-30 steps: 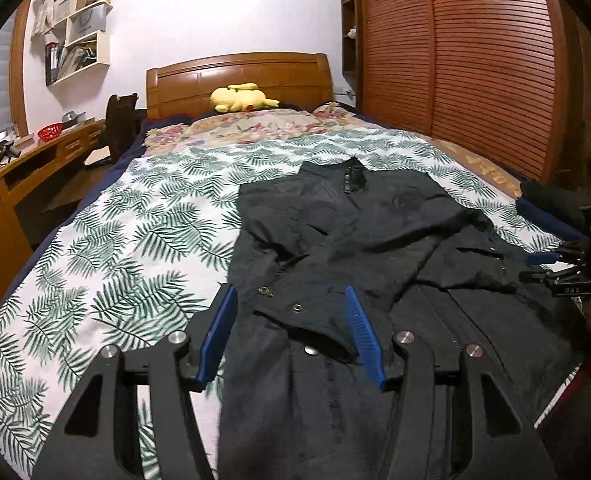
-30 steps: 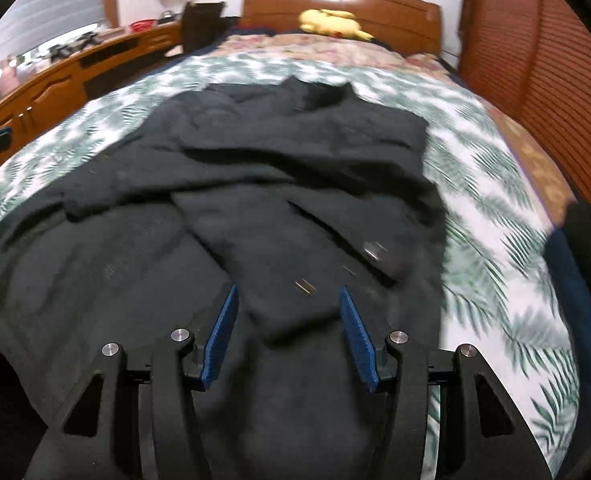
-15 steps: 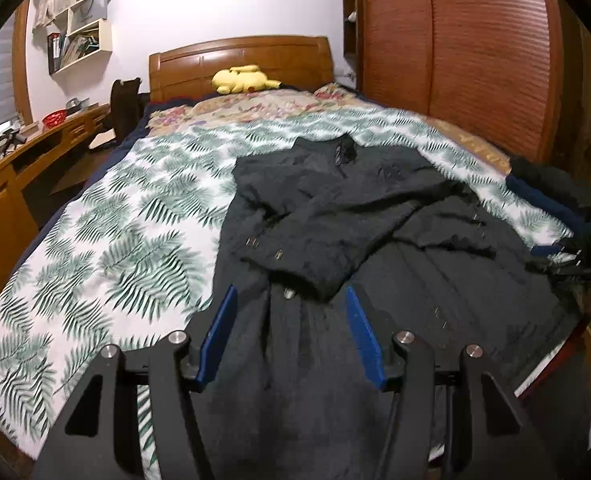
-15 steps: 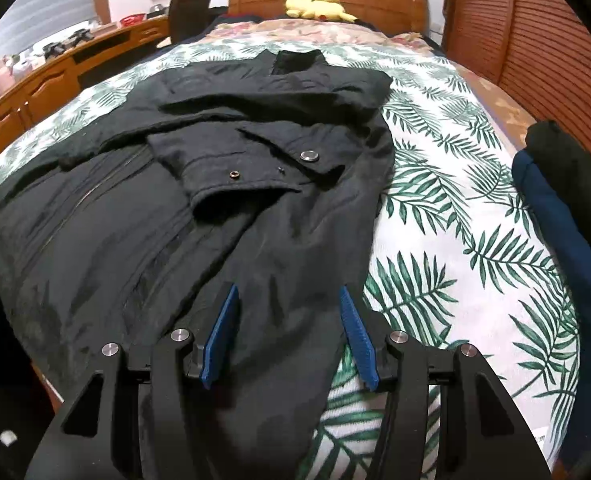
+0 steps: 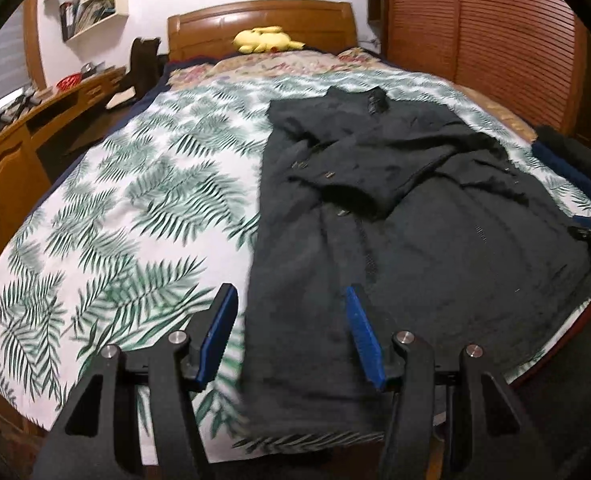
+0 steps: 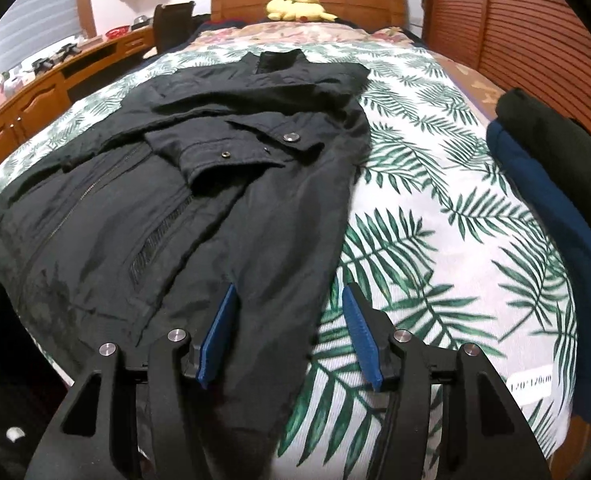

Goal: Fold large clothes
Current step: 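Move the right and left grippers down to the jacket hem, then close the right gripper on the hem while the left gripper grasps the hem too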

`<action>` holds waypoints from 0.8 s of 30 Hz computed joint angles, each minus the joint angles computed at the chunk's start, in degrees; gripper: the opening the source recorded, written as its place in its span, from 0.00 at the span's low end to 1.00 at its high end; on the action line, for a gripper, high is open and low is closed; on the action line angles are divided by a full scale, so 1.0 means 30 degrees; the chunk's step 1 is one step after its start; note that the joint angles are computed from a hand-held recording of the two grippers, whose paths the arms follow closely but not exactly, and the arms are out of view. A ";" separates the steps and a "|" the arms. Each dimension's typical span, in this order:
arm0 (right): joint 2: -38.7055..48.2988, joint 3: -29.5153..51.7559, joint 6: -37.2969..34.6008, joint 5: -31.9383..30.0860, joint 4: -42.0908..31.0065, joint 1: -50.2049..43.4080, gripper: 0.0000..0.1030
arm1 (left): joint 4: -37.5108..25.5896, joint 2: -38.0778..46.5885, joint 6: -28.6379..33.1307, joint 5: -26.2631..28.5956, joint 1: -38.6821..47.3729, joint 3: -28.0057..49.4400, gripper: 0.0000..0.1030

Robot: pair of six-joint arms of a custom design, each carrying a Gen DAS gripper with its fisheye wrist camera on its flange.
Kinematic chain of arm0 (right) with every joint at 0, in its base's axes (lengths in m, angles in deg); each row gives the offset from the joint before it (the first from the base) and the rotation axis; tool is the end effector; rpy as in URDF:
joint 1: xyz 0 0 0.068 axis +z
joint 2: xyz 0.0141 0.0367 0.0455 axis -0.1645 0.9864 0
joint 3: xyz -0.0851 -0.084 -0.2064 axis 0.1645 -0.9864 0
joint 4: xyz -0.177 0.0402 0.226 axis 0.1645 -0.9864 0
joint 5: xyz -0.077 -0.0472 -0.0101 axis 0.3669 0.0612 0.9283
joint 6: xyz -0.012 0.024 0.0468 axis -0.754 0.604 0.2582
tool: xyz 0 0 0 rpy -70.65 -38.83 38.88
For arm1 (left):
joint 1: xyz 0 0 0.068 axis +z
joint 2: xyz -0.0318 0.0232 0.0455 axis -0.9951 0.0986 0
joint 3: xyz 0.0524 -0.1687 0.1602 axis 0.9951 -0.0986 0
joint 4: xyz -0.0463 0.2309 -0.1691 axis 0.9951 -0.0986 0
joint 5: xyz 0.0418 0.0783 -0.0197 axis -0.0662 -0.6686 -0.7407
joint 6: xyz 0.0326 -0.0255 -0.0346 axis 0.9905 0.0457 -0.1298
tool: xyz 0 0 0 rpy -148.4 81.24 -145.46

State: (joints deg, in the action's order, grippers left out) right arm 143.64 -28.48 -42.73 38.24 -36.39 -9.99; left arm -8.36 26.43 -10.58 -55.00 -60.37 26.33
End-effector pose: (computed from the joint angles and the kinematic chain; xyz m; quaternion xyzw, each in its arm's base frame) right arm 0.2434 0.0025 0.0527 -0.0947 0.9340 0.0349 0.3426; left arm 0.2233 0.0836 0.0775 0.0896 0.9196 -0.0358 0.3808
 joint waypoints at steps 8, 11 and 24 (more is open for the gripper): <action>-0.1568 -0.1131 0.0803 0.0465 -0.0097 0.0215 0.55 | -0.0011 0.1995 0.0955 0.1659 0.1994 0.0497 0.45; -0.2339 -0.1580 0.1022 0.0278 -0.0448 0.0171 0.55 | -0.0114 0.1662 0.1050 0.1977 0.2259 0.0191 0.44; -0.3714 -0.2400 0.1253 0.0205 -0.1416 0.0827 0.55 | -0.0241 0.2080 0.1100 0.2181 0.2605 -0.0018 0.43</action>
State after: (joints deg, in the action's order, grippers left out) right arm 132.50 -35.68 -38.97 38.86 -40.64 -7.51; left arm -9.08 32.67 -7.28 -48.46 -52.55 26.28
